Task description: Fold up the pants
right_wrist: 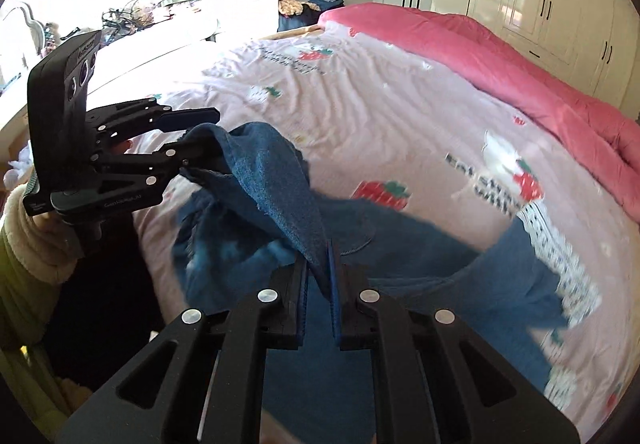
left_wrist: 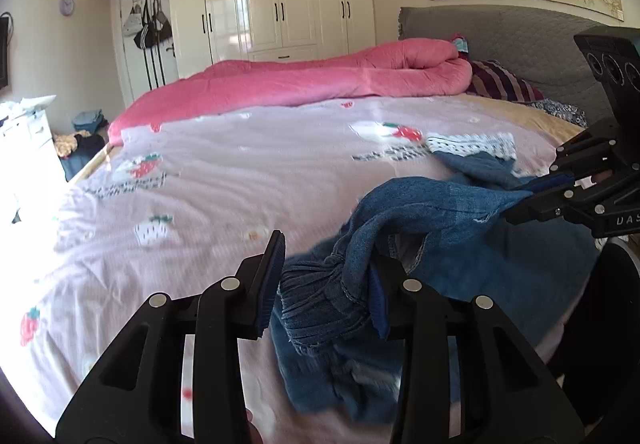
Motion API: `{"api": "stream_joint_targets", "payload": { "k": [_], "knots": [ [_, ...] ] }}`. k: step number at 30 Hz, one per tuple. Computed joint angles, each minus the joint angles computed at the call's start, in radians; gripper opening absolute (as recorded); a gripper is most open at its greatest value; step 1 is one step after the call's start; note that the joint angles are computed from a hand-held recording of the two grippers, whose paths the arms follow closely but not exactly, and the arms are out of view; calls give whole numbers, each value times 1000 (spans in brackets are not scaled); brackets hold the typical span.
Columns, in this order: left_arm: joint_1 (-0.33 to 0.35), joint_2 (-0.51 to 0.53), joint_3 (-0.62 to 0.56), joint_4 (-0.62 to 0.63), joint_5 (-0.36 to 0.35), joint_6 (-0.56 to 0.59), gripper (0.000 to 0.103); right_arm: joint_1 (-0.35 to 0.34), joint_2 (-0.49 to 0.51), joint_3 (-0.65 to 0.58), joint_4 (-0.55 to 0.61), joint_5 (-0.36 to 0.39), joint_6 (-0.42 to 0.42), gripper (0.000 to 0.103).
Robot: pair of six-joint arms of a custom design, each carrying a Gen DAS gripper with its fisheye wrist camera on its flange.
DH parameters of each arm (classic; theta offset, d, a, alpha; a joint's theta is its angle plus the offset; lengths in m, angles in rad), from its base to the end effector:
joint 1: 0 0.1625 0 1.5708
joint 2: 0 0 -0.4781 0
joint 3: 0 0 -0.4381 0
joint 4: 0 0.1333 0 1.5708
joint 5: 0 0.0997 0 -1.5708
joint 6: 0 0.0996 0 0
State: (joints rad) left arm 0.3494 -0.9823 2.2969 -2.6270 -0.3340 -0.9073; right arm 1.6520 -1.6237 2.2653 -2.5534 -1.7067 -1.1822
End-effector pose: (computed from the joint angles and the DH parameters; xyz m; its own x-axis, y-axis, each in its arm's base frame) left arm -0.3586 -0.3727 0.0793 -0.6451 -0.0202 -0.7638 0.6497 0.5116 -0.5622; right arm 0.1561 -0.4414 0.3181 -0.3048 -0.8826 0.3579 -0.9463 0.3233 -0.0085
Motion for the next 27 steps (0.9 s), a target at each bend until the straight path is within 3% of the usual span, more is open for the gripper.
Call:
{"api": "stream_joint_targets", "payload": {
  "k": [8, 11, 15, 22, 26, 27],
  "knots": [
    [-45, -31, 23, 280, -143, -252, 32, -71, -59, 117, 8, -20, -45, 9],
    [-59, -40, 20, 359, -163, -333, 32, -89, -67, 135, 27, -4, -32, 9],
    [-79, -55, 3, 506, -138, -444, 34, -112, -77, 151, 49, 27, -13, 9],
    [-56, -51, -12, 532, -210, -464, 40, -139, -39, 172, -9, 5, -4, 11],
    [-65, -80, -8, 601, -235, -535, 58, -144, -33, 172, -15, 9, -2, 12],
    [-66, -89, -4, 609, -246, -546, 58, -145, -26, 171, -18, 10, 2, 12]
  ]
}}
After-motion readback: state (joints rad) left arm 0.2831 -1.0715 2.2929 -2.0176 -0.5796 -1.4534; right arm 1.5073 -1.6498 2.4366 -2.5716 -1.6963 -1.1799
